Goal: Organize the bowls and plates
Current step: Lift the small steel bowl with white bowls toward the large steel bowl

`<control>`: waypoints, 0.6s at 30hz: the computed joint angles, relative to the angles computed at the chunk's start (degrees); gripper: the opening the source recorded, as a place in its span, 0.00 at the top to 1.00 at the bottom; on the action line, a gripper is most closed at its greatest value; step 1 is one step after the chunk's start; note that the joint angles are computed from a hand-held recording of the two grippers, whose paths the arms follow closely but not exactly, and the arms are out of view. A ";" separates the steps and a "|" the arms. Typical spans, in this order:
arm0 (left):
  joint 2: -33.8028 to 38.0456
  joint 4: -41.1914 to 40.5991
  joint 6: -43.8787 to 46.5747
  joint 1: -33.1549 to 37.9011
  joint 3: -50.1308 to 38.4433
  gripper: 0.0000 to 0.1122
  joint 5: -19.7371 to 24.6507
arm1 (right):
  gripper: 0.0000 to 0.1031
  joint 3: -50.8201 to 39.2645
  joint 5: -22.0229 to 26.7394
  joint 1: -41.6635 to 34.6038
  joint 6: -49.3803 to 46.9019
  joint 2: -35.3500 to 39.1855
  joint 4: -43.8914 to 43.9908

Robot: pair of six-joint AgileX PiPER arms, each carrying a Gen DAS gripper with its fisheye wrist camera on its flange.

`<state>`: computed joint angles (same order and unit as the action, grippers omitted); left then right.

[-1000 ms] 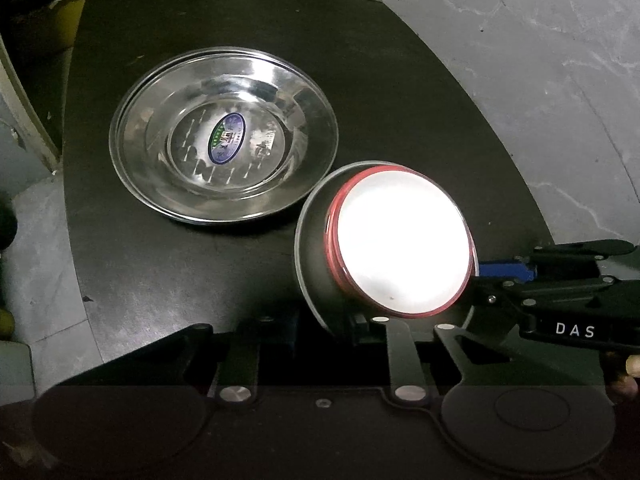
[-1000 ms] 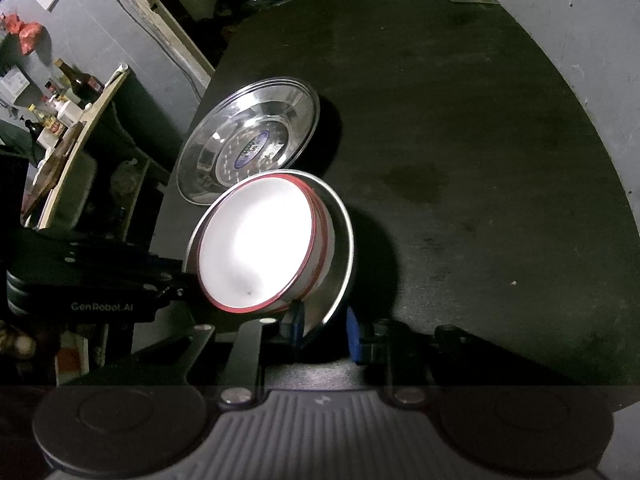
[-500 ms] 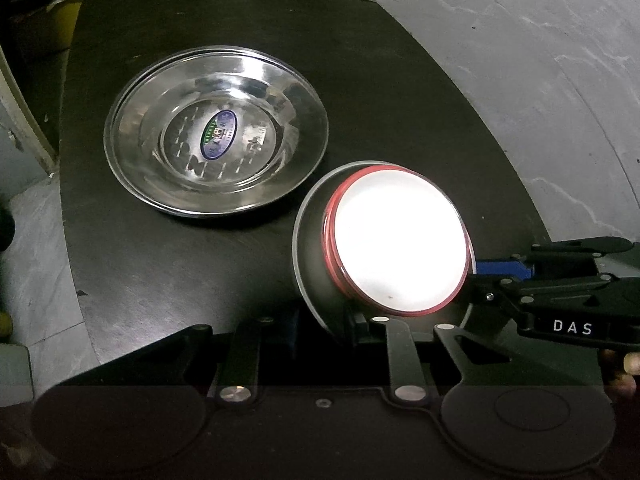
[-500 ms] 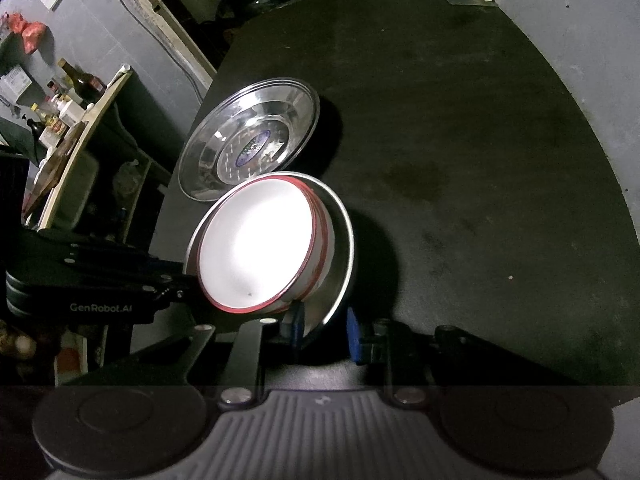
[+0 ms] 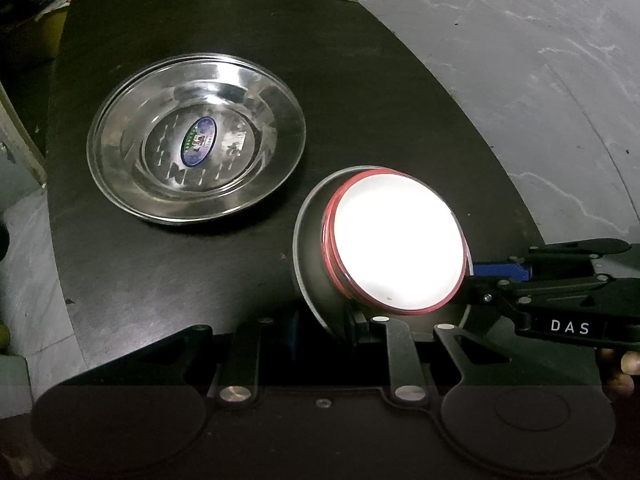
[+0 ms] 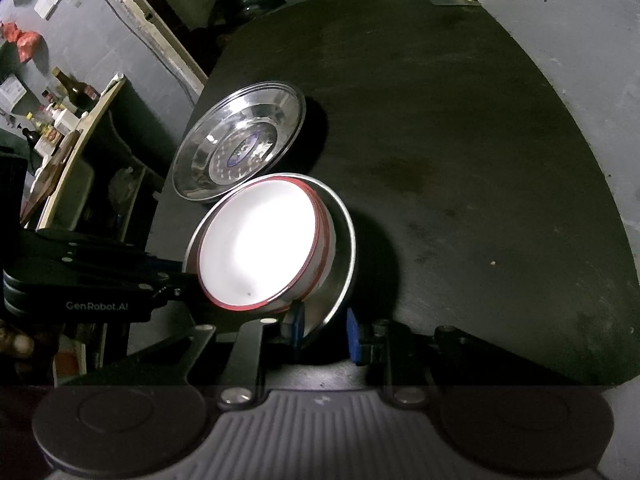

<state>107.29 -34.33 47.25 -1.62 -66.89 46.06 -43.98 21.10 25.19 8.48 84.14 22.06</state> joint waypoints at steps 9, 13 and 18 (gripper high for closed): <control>-0.66 -0.75 1.88 0.04 0.76 0.79 -0.19 | 0.76 0.99 -0.39 -0.42 0.88 -1.29 -0.71; -0.90 -0.92 2.41 0.12 0.73 0.79 -0.05 | 0.76 1.27 -0.61 -0.55 1.19 -1.70 -0.99; -1.34 -1.02 2.76 0.33 0.42 0.79 0.35 | 0.76 1.57 -0.82 -0.70 1.21 -2.32 -1.04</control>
<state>105.95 -35.35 50.01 -1.29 -66.47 46.41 -42.41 20.28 24.49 9.69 81.83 21.02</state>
